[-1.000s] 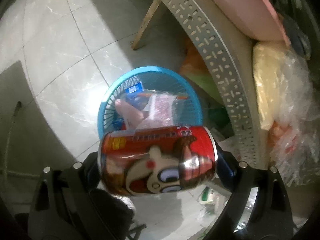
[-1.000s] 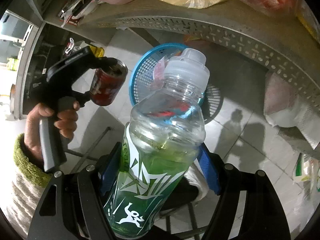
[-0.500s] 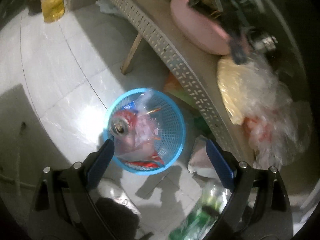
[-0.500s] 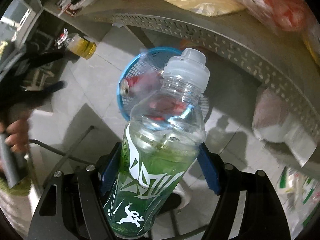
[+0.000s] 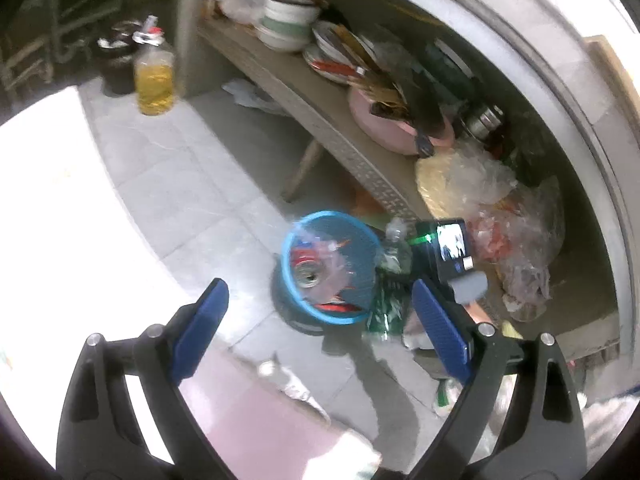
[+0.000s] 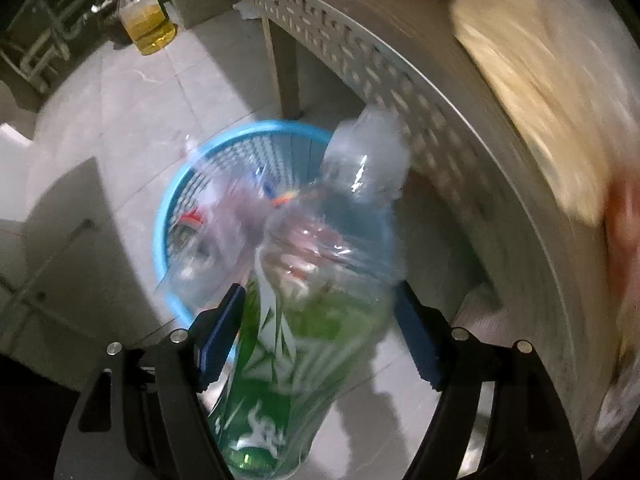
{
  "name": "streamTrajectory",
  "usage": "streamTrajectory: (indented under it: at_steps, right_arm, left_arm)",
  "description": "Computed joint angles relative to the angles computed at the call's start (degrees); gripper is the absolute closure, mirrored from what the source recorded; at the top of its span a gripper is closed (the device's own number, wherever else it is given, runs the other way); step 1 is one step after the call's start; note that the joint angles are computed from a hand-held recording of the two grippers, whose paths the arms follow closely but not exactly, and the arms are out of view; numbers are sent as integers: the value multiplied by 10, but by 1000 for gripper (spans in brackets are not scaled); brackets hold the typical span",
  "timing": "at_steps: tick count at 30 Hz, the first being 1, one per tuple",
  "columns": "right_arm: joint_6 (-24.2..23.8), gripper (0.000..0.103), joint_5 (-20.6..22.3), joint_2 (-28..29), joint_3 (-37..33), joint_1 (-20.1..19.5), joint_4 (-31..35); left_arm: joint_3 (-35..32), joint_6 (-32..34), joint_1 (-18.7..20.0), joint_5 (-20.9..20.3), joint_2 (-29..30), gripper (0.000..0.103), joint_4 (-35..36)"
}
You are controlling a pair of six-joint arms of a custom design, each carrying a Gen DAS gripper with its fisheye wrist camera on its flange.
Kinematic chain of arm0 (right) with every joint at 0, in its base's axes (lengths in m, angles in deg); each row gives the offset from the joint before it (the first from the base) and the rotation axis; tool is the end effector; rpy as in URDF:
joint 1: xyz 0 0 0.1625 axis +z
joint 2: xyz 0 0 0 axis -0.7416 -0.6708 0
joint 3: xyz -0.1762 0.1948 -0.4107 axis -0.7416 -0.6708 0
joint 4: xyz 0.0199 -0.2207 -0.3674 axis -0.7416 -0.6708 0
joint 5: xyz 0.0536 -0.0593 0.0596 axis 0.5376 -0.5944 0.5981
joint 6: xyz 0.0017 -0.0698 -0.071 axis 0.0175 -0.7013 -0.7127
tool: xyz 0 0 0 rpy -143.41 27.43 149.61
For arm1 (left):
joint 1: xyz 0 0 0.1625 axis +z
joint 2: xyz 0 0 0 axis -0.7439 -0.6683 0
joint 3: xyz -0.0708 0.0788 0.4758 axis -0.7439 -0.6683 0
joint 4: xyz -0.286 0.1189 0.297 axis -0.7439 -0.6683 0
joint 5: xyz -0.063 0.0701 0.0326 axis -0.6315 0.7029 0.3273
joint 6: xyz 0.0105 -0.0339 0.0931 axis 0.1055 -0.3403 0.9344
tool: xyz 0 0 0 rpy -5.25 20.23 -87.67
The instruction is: Collect trash
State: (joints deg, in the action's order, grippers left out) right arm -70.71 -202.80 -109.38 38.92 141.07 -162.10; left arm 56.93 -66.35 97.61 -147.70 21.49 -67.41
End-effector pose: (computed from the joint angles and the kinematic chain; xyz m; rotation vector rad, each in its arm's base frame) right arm 0.0960 -0.6963 0.2225 -0.1196 -2.2588 0.3598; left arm -0.3427 -0.6692 0.2758 0.6108 2.7354 -0.4442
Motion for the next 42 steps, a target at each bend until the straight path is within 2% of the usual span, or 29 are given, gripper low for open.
streamTrajectory:
  at_steps: [3, 6, 13, 19, 24, 28, 31, 36, 39, 42]
  right_arm:
    - [-33, 27, -29, 22, -10, 3, -43]
    - [-46, 27, -22, 18, 4, 8, -92]
    - [-12, 27, 7, -47, 102, 32, -171]
    - [26, 26, 13, -117, 203, 87, -195]
    - [43, 19, 30, -158, 252, 135, -211]
    - [37, 12, 38, -171, 273, 174, -239]
    - [9, 8, 30, -169, 279, 206, -281]
    - [-23, 7, -12, -163, 281, 256, -317]
    - [-66, 7, -34, -154, 289, 278, -368]
    - [-108, 7, -74, -138, 291, 305, -406]
  left_arm:
    - [57, -14, -10, 34, -43, 14, -27]
    - [113, -26, -21, 52, -82, 14, -53]
    - [202, -41, -46, 68, -131, 14, -116]
    - [238, -39, -66, 89, -138, 12, -191]
    - [261, -46, -90, 111, -143, 11, -232]
    - [287, -51, -121, 168, -148, 9, -259]
    - [305, -49, -142, 210, -149, 9, -274]
    - [316, -80, -171, 265, -152, 9, -217]
    - [323, -99, -190, 298, -154, 9, -196]
    - [332, -148, -216, 375, -152, 9, -151]
